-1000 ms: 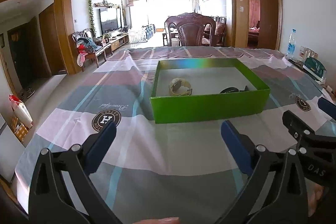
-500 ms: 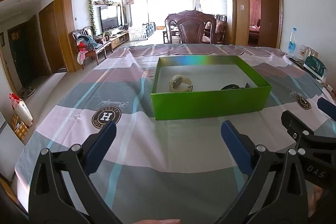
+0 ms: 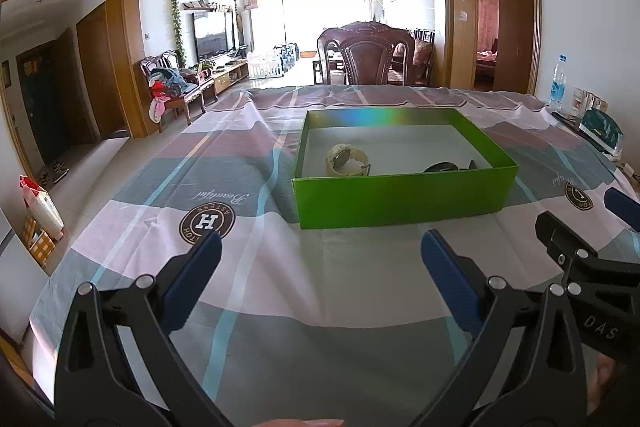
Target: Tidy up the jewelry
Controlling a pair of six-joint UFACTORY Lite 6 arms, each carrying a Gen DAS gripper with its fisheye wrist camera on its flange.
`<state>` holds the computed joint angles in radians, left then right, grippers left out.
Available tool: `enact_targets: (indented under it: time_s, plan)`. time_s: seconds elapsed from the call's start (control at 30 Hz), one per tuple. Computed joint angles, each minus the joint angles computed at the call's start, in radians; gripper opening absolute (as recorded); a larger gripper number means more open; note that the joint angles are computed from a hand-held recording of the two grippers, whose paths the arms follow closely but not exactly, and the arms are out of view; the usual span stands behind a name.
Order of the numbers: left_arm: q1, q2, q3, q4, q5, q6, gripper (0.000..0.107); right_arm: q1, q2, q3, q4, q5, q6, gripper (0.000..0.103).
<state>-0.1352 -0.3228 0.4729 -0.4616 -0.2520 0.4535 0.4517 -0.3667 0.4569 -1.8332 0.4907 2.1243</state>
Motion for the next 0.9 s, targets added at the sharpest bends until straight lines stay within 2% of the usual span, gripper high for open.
enact_targets:
  time_s: [0.9]
  plan:
    - [-0.002, -0.019, -0.011, -0.016, 0.003, 0.018, 0.099, 0.018, 0.001, -0.001, 0.01, 0.018, 0.004, 0.1]
